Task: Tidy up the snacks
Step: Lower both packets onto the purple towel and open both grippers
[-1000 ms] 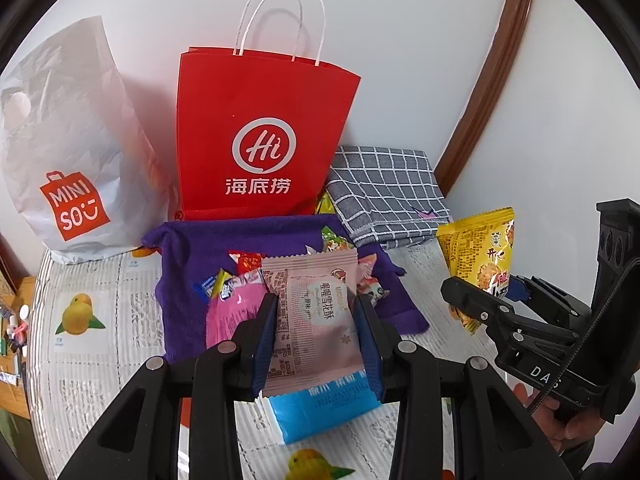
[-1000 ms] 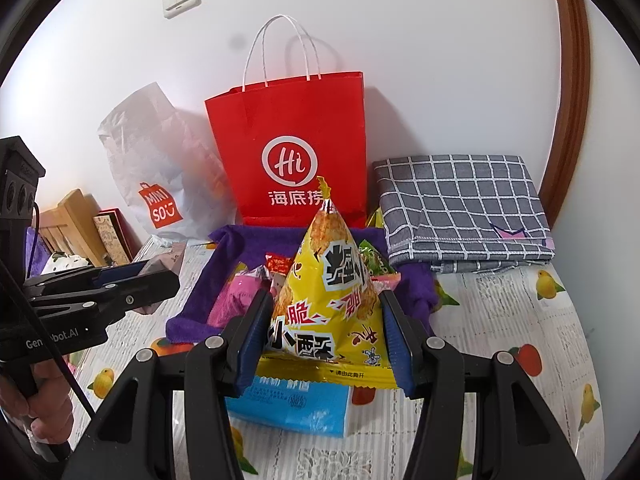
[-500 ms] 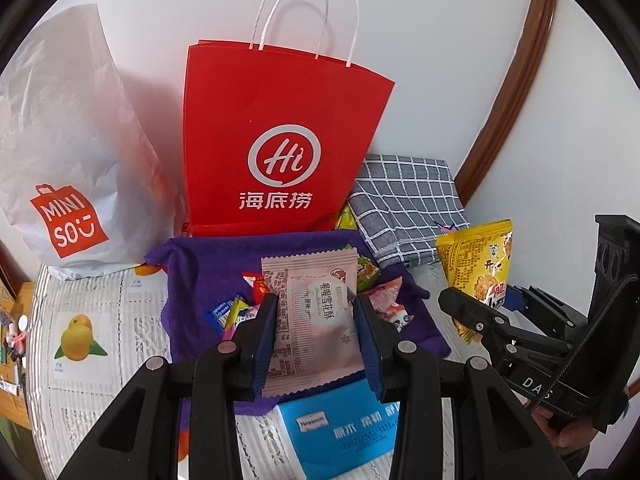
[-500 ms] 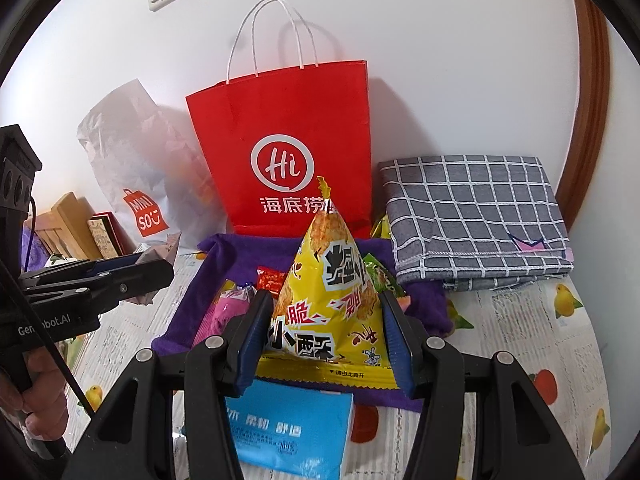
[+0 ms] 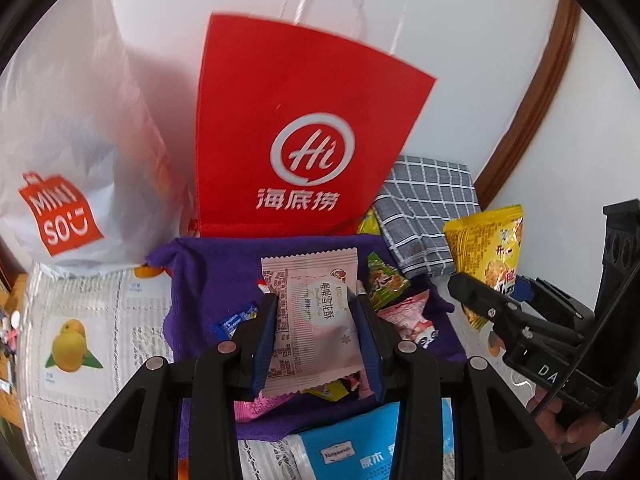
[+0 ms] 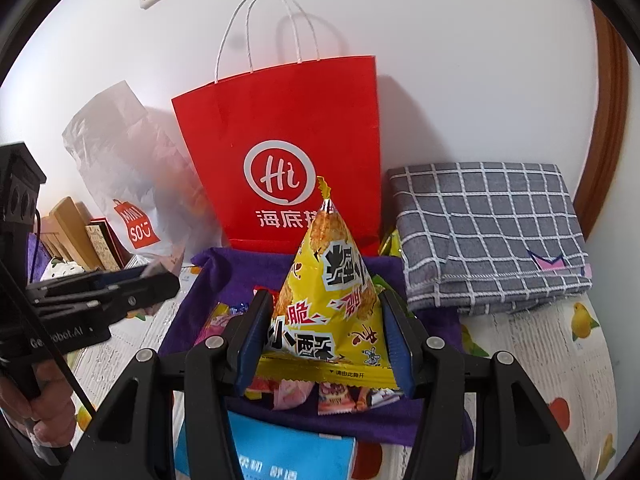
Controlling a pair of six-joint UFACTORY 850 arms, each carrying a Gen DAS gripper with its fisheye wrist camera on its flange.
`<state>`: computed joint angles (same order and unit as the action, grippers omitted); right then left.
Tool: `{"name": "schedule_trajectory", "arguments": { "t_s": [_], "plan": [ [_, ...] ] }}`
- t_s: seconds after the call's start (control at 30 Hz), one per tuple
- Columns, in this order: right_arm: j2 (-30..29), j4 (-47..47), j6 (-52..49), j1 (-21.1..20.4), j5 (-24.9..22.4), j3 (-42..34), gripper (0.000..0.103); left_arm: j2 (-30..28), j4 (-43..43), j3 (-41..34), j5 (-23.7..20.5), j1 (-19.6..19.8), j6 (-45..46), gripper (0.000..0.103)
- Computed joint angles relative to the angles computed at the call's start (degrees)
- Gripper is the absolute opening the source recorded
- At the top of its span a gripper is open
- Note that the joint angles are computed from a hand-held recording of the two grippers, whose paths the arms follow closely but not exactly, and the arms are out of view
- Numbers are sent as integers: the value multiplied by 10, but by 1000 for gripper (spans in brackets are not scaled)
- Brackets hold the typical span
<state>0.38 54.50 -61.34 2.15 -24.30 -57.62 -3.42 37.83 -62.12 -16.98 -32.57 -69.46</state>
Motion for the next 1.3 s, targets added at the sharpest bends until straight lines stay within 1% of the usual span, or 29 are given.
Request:
{"name": "schedule_trajectory", "arguments": {
  "t_s": [0.07, 0.3, 0.43, 0.5, 0.6, 0.73, 0.87, 1.3],
  "plan": [
    [-9, -3, 1, 4, 0, -6, 53, -7, -22, -3, -2, 5, 19, 36],
    [-32, 12, -19, 13, 0, -17, 53, -11, -6, 3, -2, 12, 1, 36],
    [-51, 7, -14, 12, -6, -22, 53, -16, -15, 5, -1, 18, 3, 36],
    [-62, -16, 8, 12, -14, -29, 53, -19, -27, 5, 0, 21, 12, 36],
    [-71, -22, 13, 10, -27, -34, 53, -21, -32, 6, 1, 24, 17, 36],
    [-78, -44, 22, 11, -30, -36, 53, -27, -19, 2, -10, 24, 4, 36],
    [-85, -70, 36, 16, -35, -38, 53, -27, -27, 4, -7, 25, 10, 36],
    [-119, -193, 148, 27, -57, -61, 53, -31, -50, 2, -7, 27, 30, 36]
  ]
}}
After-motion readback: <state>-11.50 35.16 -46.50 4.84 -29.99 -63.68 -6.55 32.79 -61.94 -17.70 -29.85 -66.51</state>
